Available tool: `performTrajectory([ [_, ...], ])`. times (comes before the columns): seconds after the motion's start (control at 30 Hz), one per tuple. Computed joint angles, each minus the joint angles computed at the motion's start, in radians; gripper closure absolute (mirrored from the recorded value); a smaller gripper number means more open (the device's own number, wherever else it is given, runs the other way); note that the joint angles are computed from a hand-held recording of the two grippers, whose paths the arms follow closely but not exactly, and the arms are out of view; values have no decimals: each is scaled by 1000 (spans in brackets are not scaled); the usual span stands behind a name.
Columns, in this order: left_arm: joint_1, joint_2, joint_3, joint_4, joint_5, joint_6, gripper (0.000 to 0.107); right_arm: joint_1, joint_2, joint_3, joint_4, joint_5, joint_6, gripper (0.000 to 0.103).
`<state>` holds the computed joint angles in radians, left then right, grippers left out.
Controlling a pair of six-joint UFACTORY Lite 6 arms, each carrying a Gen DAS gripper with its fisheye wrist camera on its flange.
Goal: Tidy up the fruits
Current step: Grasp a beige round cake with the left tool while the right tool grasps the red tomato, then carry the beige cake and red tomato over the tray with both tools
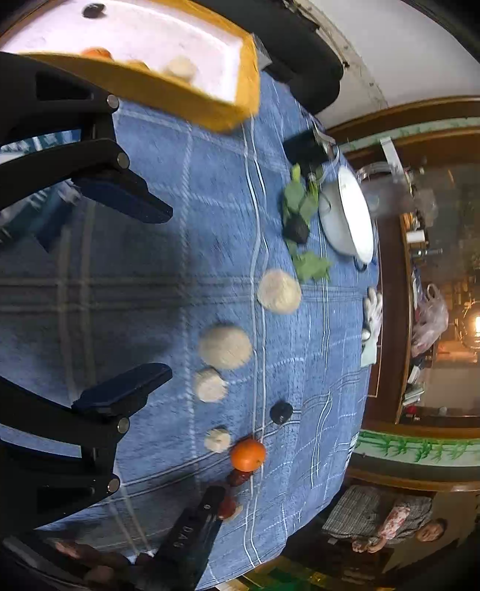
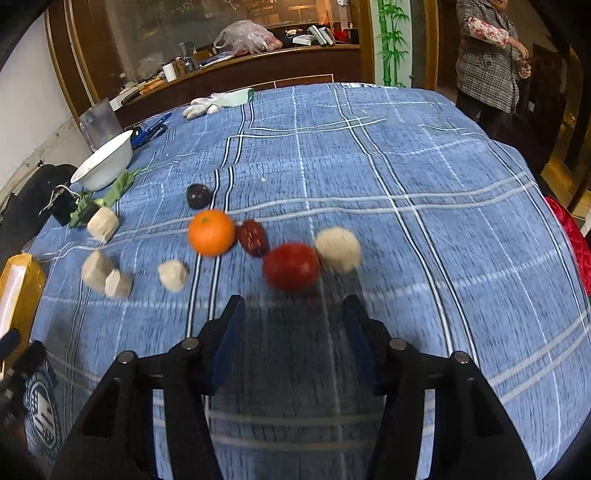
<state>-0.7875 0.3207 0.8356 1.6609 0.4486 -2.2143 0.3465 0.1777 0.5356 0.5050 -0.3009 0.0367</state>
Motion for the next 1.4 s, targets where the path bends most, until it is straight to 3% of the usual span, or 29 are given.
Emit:
performTrajectory([
  [0.1,18,74,84,34,-15,-21,29,4,65,75,86,7,-101,55],
  [0.2,44,130,159,44,-25,-36,30,21,108,121,216,-7,-234,68],
  [0.27,62,154,194,70,-50,-71,32,16,100,111,193,-9,-219,68],
  [0.37,67,223,271,-3,-70,4,51,10,95,102,149,-14,-183,68],
  [0.5,65,252,286,47,-73,-48,77,7,91,96,116,-14,-151,68],
  [0.6,47,233,258,64,-46,-51,77,5,84,88,84,-15,-118,68],
  [0.7,70,148,161,187,-95,-178,77,11,68,73,63,-12,-94,68],
  [0.8,46,48,48,218,-60,-219,77,30,36,42,67,-17,-88,68],
  [1.03,-68,-169,-160,87,18,-158,77,139,-151,-104,247,-43,-202,68],
  [1.17,-143,-273,-248,9,56,-129,77,232,-277,-190,446,-60,-333,68],
  [1.4,-254,-415,-353,-85,115,-93,77,440,-540,-317,941,-143,-680,68],
])
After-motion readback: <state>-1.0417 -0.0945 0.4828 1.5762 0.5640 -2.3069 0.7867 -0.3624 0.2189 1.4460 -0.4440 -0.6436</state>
